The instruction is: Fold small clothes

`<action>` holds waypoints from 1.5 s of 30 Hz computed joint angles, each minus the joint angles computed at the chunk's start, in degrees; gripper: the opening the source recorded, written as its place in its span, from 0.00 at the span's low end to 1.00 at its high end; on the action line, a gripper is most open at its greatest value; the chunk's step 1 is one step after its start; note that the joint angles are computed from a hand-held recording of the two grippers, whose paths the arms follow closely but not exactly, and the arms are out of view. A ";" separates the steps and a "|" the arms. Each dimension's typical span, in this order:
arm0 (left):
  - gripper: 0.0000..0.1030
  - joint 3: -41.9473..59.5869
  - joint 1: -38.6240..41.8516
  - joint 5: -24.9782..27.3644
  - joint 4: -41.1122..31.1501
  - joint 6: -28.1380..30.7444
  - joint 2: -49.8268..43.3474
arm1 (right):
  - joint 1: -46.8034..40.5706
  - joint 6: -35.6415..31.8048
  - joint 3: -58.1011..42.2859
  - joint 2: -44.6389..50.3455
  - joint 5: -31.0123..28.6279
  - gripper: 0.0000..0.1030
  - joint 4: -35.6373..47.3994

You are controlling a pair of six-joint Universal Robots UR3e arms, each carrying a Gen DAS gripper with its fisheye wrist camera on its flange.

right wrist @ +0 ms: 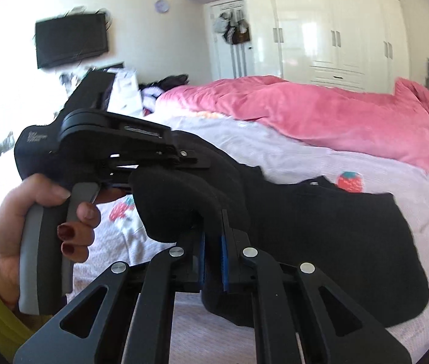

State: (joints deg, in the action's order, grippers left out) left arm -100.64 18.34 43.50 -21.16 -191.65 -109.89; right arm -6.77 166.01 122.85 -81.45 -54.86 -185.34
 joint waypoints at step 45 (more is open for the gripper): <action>0.54 11.97 -29.60 38.28 2.35 2.17 -11.40 | -45.87 0.10 6.60 -14.32 22.73 0.53 38.03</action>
